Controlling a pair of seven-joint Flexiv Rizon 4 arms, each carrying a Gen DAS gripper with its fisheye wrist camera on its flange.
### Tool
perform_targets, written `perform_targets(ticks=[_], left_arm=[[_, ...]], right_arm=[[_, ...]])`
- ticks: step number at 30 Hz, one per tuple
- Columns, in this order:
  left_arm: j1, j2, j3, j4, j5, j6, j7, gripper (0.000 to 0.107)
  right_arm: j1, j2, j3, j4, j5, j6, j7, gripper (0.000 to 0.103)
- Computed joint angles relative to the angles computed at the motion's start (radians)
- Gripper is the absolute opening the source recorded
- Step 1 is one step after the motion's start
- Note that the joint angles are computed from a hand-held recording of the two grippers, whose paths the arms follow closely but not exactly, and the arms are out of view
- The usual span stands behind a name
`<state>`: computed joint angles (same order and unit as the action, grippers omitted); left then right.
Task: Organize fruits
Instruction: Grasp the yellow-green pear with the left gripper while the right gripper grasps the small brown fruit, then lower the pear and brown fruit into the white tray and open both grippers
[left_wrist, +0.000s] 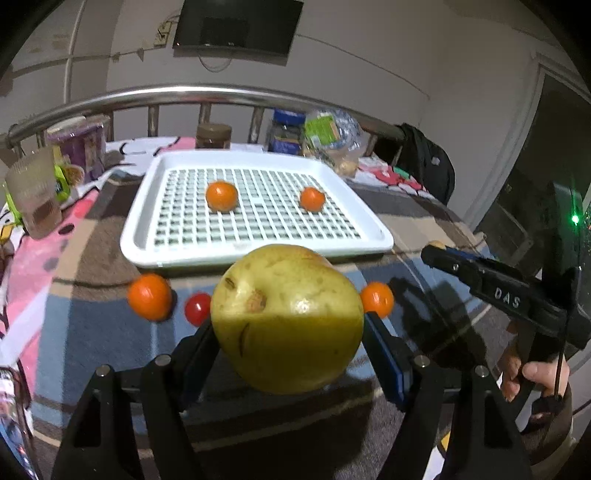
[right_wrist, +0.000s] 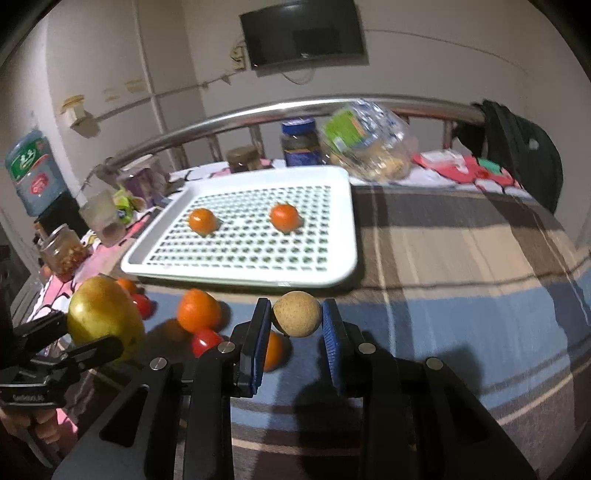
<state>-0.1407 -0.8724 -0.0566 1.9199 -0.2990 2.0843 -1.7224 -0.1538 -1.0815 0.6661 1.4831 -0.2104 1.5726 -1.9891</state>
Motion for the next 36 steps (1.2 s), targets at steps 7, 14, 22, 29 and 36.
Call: perform_targets(ticks=[7, 14, 22, 29, 36], left_arm=[[-0.006, 0.007, 0.046, -0.044, -0.053, -0.017, 0.013, 0.077], [0.007, -0.028, 0.072, -0.133, -0.126, -0.098, 0.029, 0.077], [0.022, -0.090, 0.095, -0.257, -0.155, -0.259, 0.008, 0.077], [0.021, -0.128, 0.127, -0.331, -0.129, -0.343, -0.020, 0.077], [0.020, -0.155, 0.151, -0.379, -0.102, -0.391, -0.055, 0.078]], right_arm=[[0.023, -0.021, 0.047, -0.075, 0.010, -0.067, -0.026, 0.027], [0.100, -0.071, 0.044, -0.259, 0.076, -0.225, -0.038, 0.027], [0.233, -0.122, -0.070, -0.450, 0.132, -0.362, -0.001, 0.027], [0.313, -0.167, -0.167, -0.572, 0.187, -0.448, 0.021, 0.027], [0.374, -0.192, -0.262, -0.645, 0.246, -0.485, 0.024, 0.027]])
